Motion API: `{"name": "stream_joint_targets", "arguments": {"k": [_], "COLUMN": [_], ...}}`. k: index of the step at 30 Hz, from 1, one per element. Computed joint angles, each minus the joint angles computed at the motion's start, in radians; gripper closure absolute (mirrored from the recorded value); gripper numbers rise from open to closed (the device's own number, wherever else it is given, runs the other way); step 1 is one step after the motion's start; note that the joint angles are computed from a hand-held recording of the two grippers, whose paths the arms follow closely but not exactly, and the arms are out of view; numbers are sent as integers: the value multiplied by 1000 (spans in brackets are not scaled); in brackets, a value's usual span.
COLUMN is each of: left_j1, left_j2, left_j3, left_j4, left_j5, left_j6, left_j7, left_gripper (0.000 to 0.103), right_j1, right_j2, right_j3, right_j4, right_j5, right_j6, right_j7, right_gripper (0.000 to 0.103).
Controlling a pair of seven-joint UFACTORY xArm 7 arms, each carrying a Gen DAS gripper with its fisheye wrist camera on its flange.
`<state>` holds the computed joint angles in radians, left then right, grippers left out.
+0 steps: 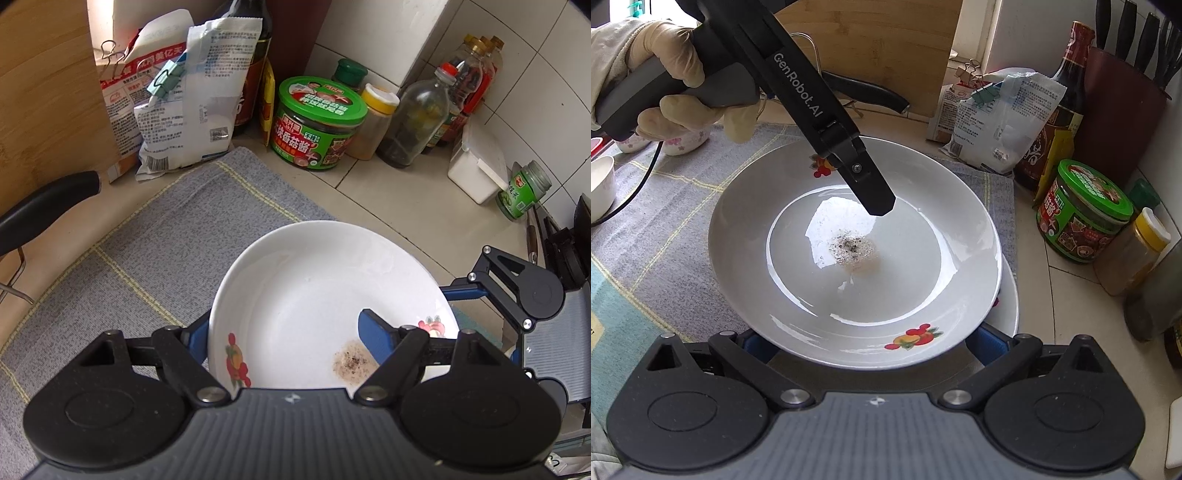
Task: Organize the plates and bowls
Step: 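Carry the stained white plate with the left tool over the plate stack, then lower the held stained plate onto the stacked plates with the left tool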
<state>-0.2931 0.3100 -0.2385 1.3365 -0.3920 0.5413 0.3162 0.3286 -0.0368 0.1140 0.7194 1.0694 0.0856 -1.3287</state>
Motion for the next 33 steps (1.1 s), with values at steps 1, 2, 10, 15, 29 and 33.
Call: {"name": "stream_joint_targets", "arguments": {"k": [1, 2, 10, 15, 29, 33], "left_j1": [-1, 1, 1, 4, 7, 5], "left_j2": [2, 2, 6, 6, 2, -1], "left_j3": [0, -1, -3, -5, -11, -10], "left_j4": [1, 1, 6, 5, 2, 1], "left_j5": [1, -3, -8, -17, -37, -38], "left_j6": [0, -1, 0, 2, -5, -7], "left_j7": [-1, 3, 13, 21, 41, 47], "left_gripper": [24, 24, 24, 24, 24, 24], "right_j1": [-3, -6, -24, -37, -61, -71], "right_j2": [2, 4, 9, 3, -25, -33], "right_j3": [1, 1, 3, 4, -14, -6], "right_j4": [0, -1, -10, -27, -40, -61], "right_j5": [-24, -50, -221, -406, -805, -903], "right_j6": [1, 2, 3, -5, 34, 2], "right_j7": [21, 45, 191, 345, 694, 753], "right_gripper": [0, 0, 0, 0, 0, 0]}}
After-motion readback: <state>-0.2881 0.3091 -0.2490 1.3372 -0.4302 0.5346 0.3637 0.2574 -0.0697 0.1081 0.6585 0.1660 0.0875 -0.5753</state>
